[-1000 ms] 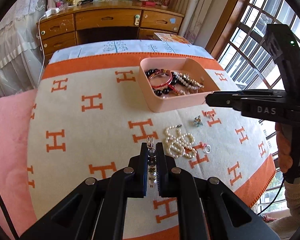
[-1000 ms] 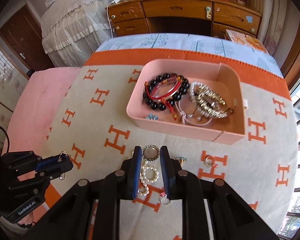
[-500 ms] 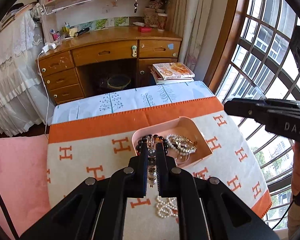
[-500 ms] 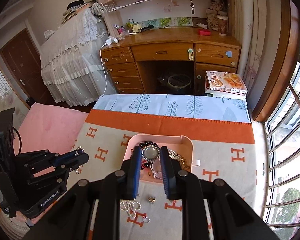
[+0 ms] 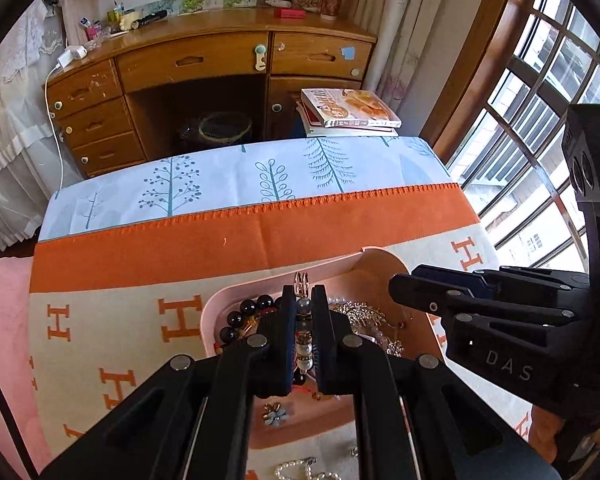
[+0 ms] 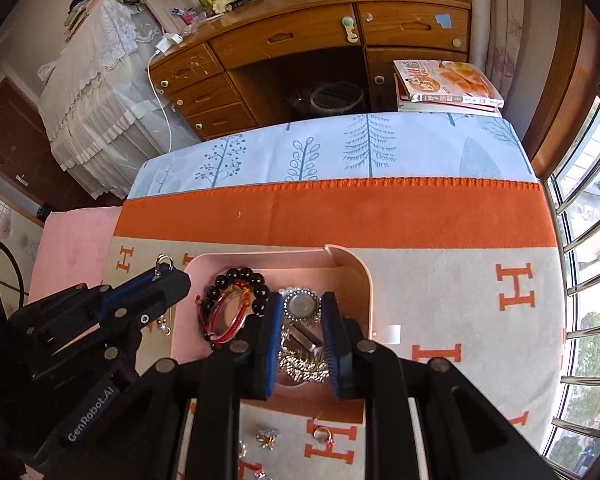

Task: Organize jewelry
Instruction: 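Lower bar pin and silver ring into the pink box and open both grippers, then withdraw both grippers from the box toward the pearl necklace and brooch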

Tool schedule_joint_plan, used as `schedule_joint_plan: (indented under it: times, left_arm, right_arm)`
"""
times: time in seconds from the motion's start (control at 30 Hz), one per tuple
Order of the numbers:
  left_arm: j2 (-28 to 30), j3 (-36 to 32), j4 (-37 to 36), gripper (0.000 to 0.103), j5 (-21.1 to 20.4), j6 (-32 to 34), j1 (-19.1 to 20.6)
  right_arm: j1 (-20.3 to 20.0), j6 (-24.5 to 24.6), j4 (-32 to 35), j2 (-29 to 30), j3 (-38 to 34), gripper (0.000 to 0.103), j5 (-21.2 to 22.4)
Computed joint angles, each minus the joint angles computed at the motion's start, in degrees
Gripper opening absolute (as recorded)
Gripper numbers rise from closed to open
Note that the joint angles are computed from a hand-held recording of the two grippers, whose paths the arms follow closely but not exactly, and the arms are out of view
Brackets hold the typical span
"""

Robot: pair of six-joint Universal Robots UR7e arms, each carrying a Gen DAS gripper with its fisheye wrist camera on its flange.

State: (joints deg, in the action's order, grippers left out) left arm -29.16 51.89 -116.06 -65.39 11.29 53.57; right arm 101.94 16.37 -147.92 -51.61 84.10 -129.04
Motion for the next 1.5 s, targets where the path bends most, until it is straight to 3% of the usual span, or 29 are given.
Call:
schedule_joint_plan:
  times: [0.3,0.43,0.6,0.7,0.77,0.83,1.1,1.23,1.5]
  left_arm:
    - [4.7,-4.1,2.2,0.007,-0.4,-0.8,0.3]
    - [5.2,-3.9,2.1,0.020,0.5,-0.4,0.1]
    - [4.1,-2.2,1.9,0.022,1.5,-0.4,-0.1]
    - [2.0,0.8,0.7,0.026,2.2,-0.1,-0.3]
    - [0.1,3.4,-0.7,0.050,3.1,0.1,-0.6]
    - [-2.3,7.2,-3.9,0.058,4.0,1.1,-0.9]
    - [-11.2,18.1,-7.3,0.059,5.5,3.1,-2.0]
    - [-15.6,23.1,-9.3,0.069,5.6,3.8,-2.5]
    - [-22.8,31.6,-10.7,0.069,3.5,3.7,-2.5]
  right_arm:
    - [-2.1,-1.9,-5.8,-1.4,3.6,0.025,2.6]
    - [-2.2,-2.4,-6.8,-2.5,5.5,0.025,3.0]
    - [-2.0,-2.6,-7.4,-4.1,8.3,0.025,3.5]
    - [-1.4,-2.8,-8.0,-5.0,10.1,0.025,3.7]
    - [-0.9,-2.9,-8.5,-5.6,11.2,0.025,3.9]
    - [-0.3,-2.8,-9.0,-6.1,12.4,0.025,4.0]
    - [3.0,-2.2,-10.8,-8.2,17.5,0.025,4.6]
    - [5.1,-2.2,-12.1,-9.0,19.8,0.025,4.1]
    - [8.0,-3.2,-16.2,-9.8,24.4,0.032,2.9]
